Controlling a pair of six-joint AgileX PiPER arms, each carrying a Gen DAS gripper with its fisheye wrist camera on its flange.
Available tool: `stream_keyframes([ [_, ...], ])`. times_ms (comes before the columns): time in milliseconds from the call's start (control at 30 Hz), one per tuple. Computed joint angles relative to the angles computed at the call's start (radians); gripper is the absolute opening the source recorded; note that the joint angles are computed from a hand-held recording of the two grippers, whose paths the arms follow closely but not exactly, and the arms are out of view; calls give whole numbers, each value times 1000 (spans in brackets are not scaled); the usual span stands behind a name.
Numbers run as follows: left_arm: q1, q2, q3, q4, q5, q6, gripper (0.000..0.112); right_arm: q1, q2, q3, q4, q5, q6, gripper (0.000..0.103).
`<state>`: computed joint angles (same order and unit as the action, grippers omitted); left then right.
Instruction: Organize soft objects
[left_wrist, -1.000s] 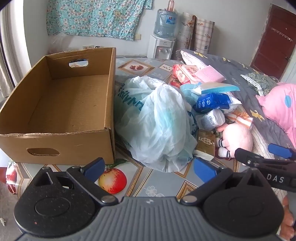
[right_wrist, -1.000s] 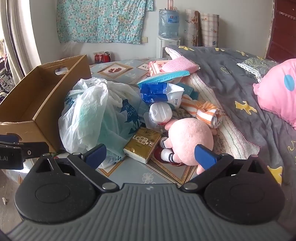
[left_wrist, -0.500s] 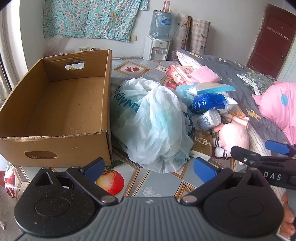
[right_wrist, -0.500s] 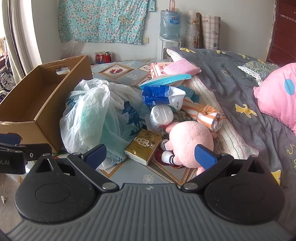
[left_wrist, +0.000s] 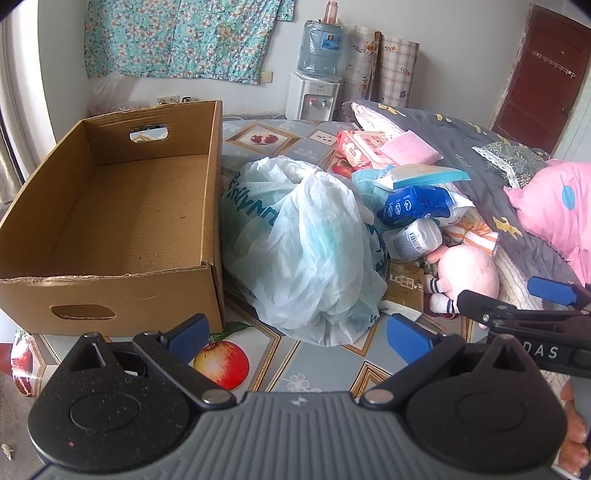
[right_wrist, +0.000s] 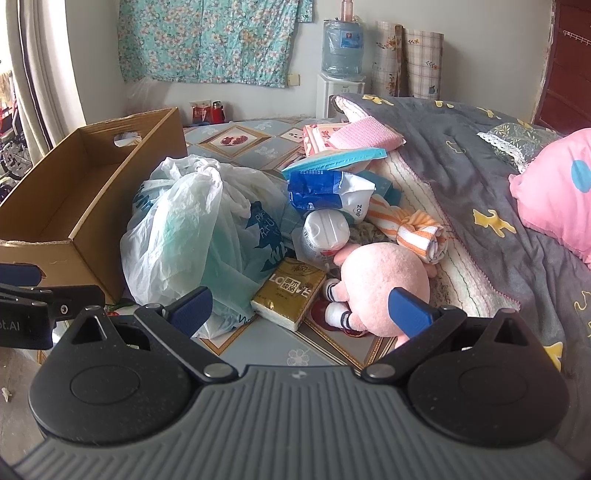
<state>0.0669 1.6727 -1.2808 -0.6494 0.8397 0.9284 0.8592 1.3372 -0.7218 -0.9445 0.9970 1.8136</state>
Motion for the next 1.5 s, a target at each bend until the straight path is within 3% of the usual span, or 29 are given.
stream_keyframes([
  [1500, 24, 31, -44, 2, 22, 0, 103, -1, 16, -28, 0, -1, -25, 102],
])
